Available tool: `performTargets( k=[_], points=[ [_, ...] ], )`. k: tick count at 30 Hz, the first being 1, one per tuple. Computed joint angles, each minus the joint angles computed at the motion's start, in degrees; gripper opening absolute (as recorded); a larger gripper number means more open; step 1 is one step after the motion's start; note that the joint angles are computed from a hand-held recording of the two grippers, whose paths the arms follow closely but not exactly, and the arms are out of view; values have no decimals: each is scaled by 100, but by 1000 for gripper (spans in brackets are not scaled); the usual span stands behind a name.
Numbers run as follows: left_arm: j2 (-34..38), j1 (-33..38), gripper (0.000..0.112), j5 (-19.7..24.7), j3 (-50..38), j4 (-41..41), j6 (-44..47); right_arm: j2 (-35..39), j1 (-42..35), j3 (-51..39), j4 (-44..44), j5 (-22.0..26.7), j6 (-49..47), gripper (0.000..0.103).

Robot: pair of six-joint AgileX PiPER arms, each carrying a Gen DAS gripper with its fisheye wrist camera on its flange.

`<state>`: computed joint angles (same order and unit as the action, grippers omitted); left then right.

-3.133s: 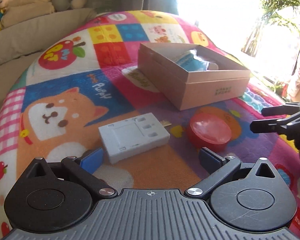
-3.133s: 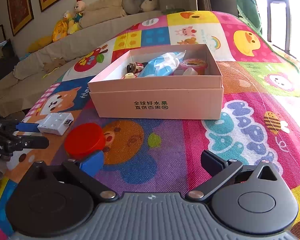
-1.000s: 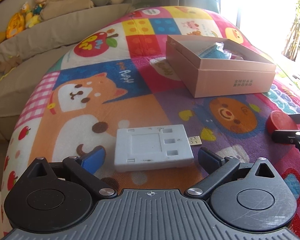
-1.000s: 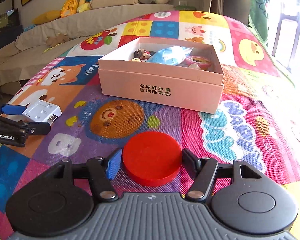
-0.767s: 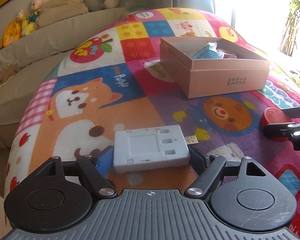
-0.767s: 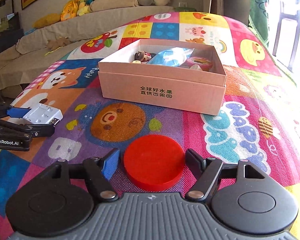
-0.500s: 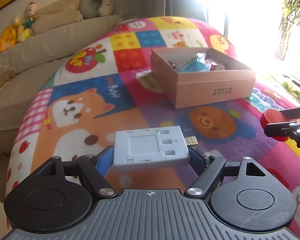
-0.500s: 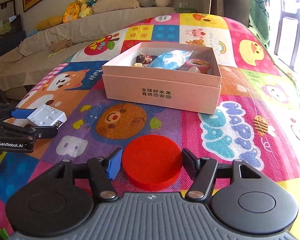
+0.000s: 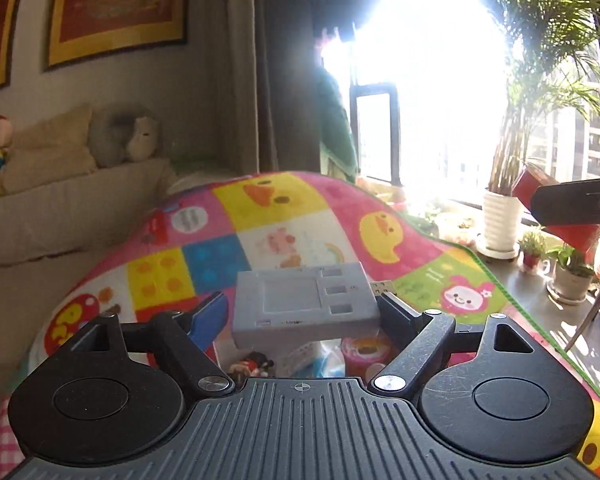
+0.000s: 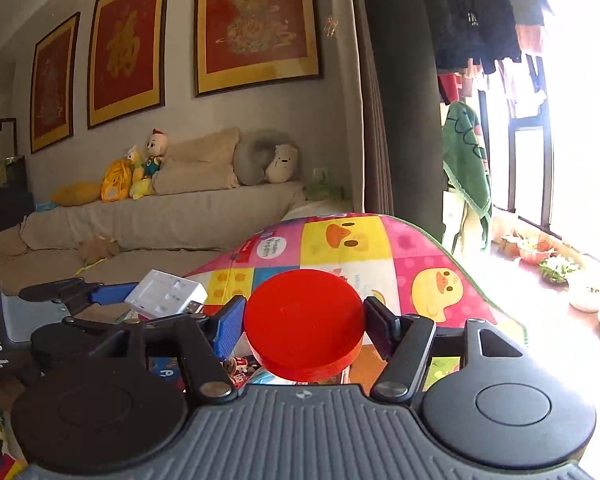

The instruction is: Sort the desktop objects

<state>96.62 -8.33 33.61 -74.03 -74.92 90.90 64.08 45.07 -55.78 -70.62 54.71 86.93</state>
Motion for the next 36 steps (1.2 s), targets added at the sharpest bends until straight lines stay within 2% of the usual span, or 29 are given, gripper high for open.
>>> performTargets(
  k=[1,2,6,10,14,16,20,23,25,27,30,34,36],
  points=[
    [137,-34,92,-95,-17,211,-281,97,-188,-30,87,-136,-60,64],
    [238,58,95,6,32,236,-334,181,-318,-42,150,-197,-106,64],
    [118,633,97,288,922,-442,888,294,-757,119,395,-583,-207,64],
    [-136,1125,100,337,1646,-777,1667,713,-1405,-70,916,-1320,-478,64],
    [-237,1509,101,455,1950,-842,2085,1558,-2024,-797,1875,-2236,-1219,64],
    [-214,1601,101,496,1938,-800,2098,2150,-2257,-1403,2455,-2505,-1743,64],
    [-109,1820,103,567,1812,-537,1685,3450,-2431,-2637,2596,-2704,-2131,65],
    [-30,1983,103,659,1790,-409,1514,4140,-2416,-3364,2720,-2260,-2294,70],
    [33,2088,103,786,1775,-342,1433,4079,-2425,-3201,2801,-2299,-2236,70],
    [21,2127,103,824,1842,-361,1450,3767,-2354,-2707,2515,-2370,-1783,75],
    [-119,2162,103,824,2093,-597,1740,2825,-2092,-1450,1799,-2496,-909,83],
    [-416,2153,103,646,2493,-565,1867,1747,-1364,2,1129,-2128,178,103],
    [-570,2142,103,521,2702,-488,1818,1482,-966,529,1097,-1888,532,103]
  ],
)
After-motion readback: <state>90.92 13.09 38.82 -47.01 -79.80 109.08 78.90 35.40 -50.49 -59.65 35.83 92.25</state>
